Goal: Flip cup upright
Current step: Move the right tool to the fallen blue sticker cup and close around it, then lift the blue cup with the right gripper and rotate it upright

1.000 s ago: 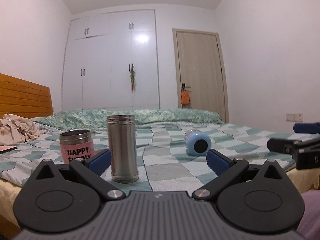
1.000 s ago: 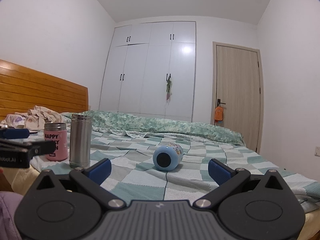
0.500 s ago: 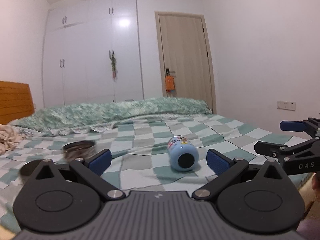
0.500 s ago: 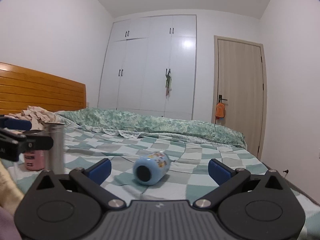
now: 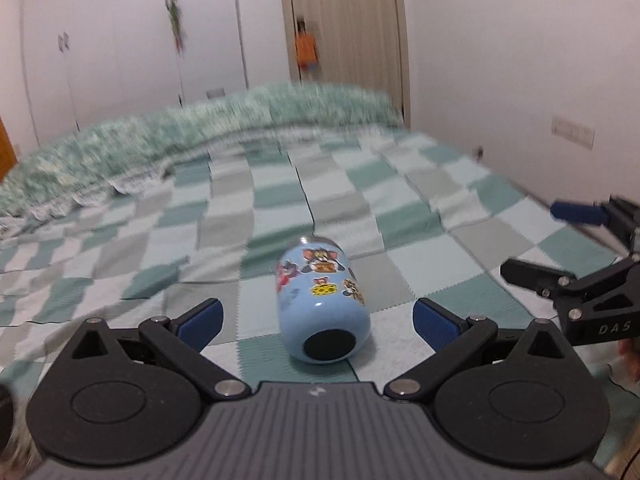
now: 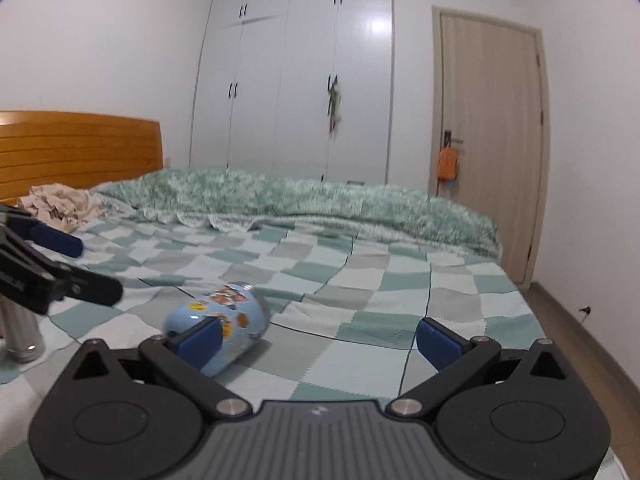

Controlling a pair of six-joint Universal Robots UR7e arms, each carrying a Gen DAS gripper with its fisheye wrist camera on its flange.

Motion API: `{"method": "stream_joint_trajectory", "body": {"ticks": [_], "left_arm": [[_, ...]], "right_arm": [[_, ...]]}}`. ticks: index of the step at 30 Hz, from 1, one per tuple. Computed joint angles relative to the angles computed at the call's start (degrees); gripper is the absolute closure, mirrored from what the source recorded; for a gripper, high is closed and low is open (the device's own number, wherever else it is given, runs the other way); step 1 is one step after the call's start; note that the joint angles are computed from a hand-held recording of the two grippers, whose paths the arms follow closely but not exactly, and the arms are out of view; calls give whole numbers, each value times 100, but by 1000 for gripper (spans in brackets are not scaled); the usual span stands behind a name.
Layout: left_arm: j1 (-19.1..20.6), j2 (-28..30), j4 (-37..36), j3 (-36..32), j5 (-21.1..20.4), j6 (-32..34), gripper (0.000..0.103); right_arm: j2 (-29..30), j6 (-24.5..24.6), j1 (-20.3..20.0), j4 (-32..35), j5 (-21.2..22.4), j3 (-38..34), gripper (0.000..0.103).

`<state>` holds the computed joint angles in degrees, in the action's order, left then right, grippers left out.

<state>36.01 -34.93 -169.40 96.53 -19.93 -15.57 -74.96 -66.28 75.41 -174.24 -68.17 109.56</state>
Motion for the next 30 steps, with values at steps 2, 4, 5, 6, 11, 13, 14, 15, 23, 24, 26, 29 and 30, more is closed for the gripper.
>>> {"method": "stream_joint_trajectory", "body": {"ticks": [2, 4, 5, 6, 11, 13, 14, 15, 23, 24, 26, 29, 30], "left_arm": [[170, -14, 1015, -383, -131, -517, 0], [338, 44, 1825, -793, -242, -861, 0], [412, 92, 2136, -984, -263, -981, 0], [486, 142, 2444, -1174, -277, -1104, 0], [872, 436, 3971, -2191, -565, -1886, 0], [1026, 513, 4348, -2486, -863, -2142, 0], [1089, 552, 4486, -2605, -989, -2235, 0], [1138, 609, 4707, -2745, -1042, -2377, 0], [1314, 786, 5543, -3199, -1329, -2847, 18], [1282, 754, 5580, -3139, -1324, -2882, 18], [1208, 648, 5587, -2967, -1384, -2949, 18], [1020, 410, 5289, -2528, -1373, -2908, 18], [928, 308, 5191, -2344, -1340, -2908, 18]], "right_arm": [[212, -36, 112, 270, -212, -370, 0], [430, -70, 185, 456, -386, -713, 0], [533, -62, 213, 612, -491, -903, 0], [627, -38, 232, 774, -572, -1075, 0], [1053, 9, 299, 1316, -893, -1712, 0], [1196, 54, 297, 1501, -939, -1904, 0], [1259, 69, 295, 1576, -942, -1981, 0], [1317, 78, 279, 1646, -918, -2047, 0], [1368, -17, 217, 1886, -886, -2047, 0], [1314, -10, 211, 1861, -859, -1982, 0], [1182, 36, 200, 1808, -788, -1844, 0], [886, 161, 186, 1822, -698, -1590, 0], [786, 175, 185, 1834, -687, -1500, 0]]}}
